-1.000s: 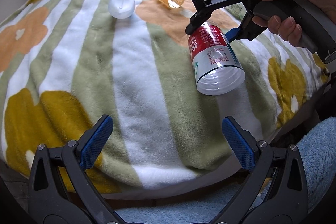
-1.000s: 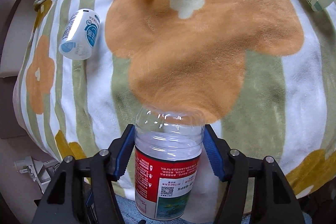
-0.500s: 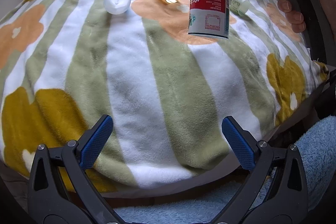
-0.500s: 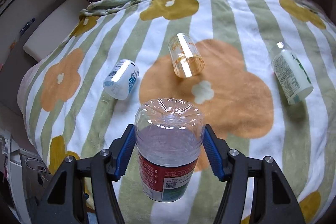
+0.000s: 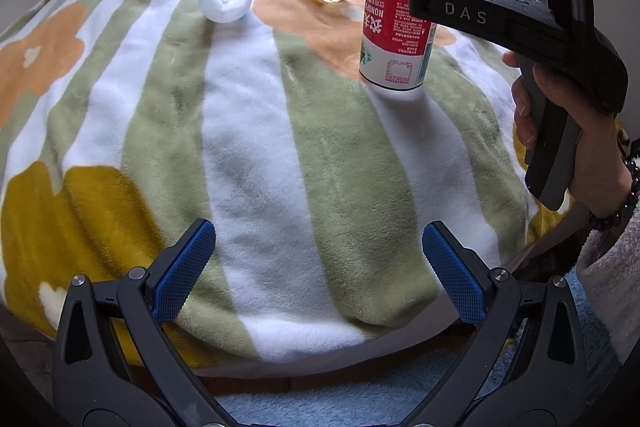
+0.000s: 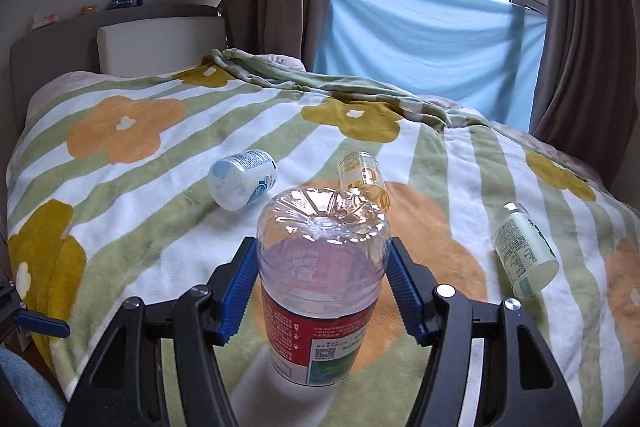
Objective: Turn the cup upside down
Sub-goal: 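Turn the bottle cap-down with the right gripper and lower it onto the blanket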
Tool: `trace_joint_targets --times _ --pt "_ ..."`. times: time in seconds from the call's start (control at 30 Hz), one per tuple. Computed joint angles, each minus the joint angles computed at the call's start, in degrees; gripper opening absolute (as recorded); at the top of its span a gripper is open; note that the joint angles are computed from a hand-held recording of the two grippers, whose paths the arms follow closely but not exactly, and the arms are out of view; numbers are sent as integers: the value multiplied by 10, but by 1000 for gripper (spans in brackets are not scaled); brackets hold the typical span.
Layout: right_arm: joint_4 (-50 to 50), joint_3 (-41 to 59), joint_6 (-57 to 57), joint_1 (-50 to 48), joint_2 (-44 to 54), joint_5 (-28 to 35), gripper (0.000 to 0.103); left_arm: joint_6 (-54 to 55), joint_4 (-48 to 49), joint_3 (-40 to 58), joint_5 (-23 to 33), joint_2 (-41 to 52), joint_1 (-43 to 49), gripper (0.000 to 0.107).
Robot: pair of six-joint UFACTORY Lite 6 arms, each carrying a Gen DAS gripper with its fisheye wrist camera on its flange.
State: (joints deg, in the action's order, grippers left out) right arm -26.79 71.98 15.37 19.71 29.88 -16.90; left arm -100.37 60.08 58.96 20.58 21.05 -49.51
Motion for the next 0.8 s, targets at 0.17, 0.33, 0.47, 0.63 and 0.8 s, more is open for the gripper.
trace_joint_targets --times 0.17,0.33,0.47,0.63,0.8 --pt "-87 -13 86 -18 -4 -15 59 0 1 7 -7 10 2 103" --pt "-123 -42 108 -24 -27 -22 59 -6 5 17 -5 19 -1 103" --pt "-130 -70 109 -30 -47 -35 59 -2 1 22 -2 21 -2 103" --pt "-140 -70 126 -35 -46 -39 59 -2 -2 23 -4 21 0 103" --pt "-103 -65 105 -30 -39 -40 63 -11 3 20 -4 17 1 103"
